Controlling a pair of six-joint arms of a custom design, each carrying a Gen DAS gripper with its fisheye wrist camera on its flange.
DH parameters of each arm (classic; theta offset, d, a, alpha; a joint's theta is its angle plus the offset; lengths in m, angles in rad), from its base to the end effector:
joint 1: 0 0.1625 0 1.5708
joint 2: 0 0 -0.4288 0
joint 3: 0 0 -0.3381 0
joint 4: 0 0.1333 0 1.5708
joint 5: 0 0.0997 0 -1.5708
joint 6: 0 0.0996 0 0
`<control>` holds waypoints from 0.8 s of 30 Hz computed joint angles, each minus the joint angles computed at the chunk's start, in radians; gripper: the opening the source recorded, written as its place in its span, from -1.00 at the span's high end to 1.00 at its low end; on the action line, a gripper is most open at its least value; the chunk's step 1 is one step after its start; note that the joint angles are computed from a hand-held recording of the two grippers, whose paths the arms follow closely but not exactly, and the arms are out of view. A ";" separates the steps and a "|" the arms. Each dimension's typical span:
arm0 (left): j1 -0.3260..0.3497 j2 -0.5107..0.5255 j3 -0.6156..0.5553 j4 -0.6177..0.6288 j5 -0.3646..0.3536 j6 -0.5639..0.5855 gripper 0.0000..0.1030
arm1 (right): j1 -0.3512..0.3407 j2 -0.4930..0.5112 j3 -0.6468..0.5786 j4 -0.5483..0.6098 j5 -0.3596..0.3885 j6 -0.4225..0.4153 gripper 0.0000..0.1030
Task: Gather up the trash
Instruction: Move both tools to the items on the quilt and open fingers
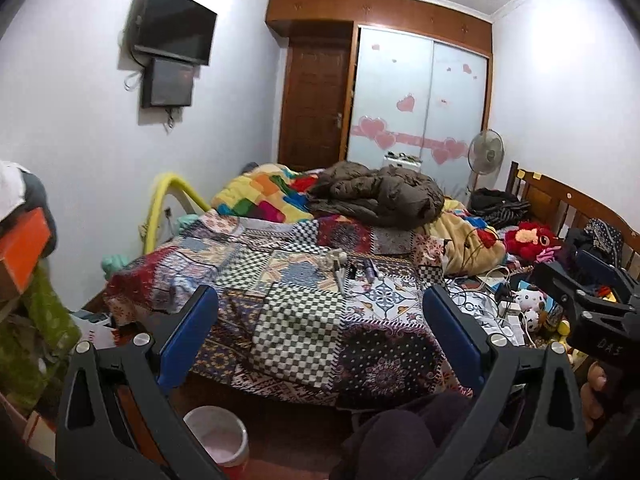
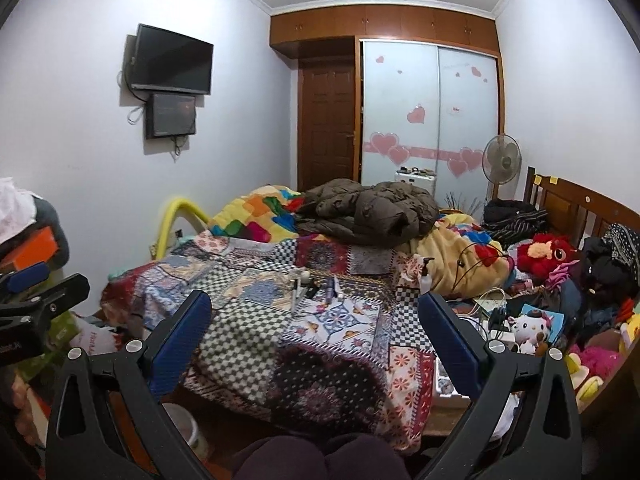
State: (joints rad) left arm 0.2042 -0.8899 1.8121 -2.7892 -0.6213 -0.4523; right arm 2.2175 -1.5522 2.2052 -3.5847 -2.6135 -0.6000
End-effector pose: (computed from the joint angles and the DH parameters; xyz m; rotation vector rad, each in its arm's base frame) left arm -0.5308 -0.3288 0.1999 0.9291 2.3221 -1.2400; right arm 0.2464 -0.2479 0.4729 0.3560 -1.8696 1.4196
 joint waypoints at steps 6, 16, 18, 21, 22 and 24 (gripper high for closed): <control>0.086 0.130 -0.158 -0.015 -0.015 0.078 -0.99 | -0.142 0.001 -0.048 0.043 0.082 -0.033 -1.00; 0.253 0.369 -0.509 0.109 -0.152 0.121 -0.57 | -0.408 0.012 -0.166 0.264 0.269 -0.023 -1.00; 0.290 0.422 -0.595 0.159 -0.193 0.122 -0.47 | -0.447 0.017 -0.191 0.317 0.304 -0.009 -0.96; 0.334 0.512 -0.726 0.212 -0.212 0.135 -0.40 | -0.515 0.032 -0.236 0.410 0.368 0.023 -0.84; 0.345 0.542 -0.769 0.232 -0.209 0.142 -0.40 | -0.535 0.040 -0.252 0.437 0.386 0.032 -0.81; 0.370 0.604 -0.865 0.284 -0.210 0.157 -0.40 | -0.577 0.061 -0.291 0.497 0.424 0.053 -0.66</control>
